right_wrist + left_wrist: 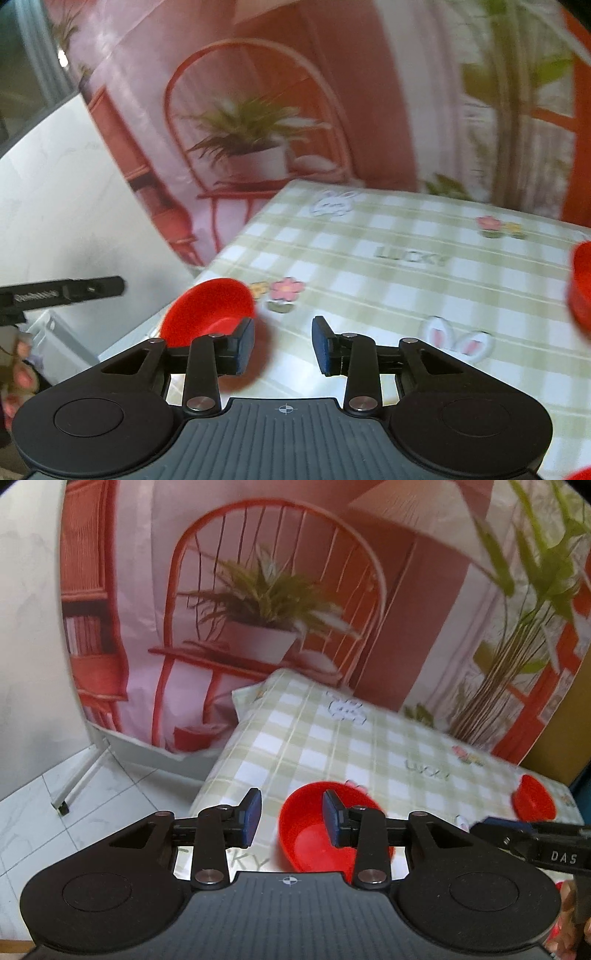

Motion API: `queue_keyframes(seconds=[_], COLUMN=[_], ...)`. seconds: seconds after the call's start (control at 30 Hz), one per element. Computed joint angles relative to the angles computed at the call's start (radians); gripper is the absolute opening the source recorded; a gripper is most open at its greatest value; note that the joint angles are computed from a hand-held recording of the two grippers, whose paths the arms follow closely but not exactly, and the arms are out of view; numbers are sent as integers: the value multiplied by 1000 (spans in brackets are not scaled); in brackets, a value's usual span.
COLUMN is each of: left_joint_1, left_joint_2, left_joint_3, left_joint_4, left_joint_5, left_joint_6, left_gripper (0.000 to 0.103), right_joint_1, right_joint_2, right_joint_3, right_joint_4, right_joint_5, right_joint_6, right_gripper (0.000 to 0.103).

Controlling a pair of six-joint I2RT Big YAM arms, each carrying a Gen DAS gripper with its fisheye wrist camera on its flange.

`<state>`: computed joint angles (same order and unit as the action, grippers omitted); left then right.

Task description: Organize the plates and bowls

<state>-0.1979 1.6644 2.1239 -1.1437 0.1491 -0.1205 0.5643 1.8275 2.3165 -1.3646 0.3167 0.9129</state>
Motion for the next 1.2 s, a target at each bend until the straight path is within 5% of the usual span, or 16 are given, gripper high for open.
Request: queue_keyframes(seconds=[0.2, 0.4, 0.83, 0.97, 1.2], left_joint_1=[14, 18, -12, -22, -35], left_joint_2=[39, 51, 73, 69, 55], left_joint_3=[9, 3, -21, -29, -21], left_joint_4=[-15, -16, -14, -6, -31], left_joint_5=[28, 51, 24, -8, -23], left_joint_6=[21, 35, 41, 39, 47], left_gripper=[38, 38, 37, 19, 19], right_joint_1=[-10, -17, -26, -28, -21], right_joint_2=[151, 199, 234, 226, 149], right_joint_3=[205, 254, 250, 232, 129], right_joint_4=[-71, -94, -75, -63, -2], right_joint_5=[-47, -70, -114, -126, -98], right_joint_6=[-24, -17, -5, 10, 41], right_gripper=[32, 33, 34, 29, 25])
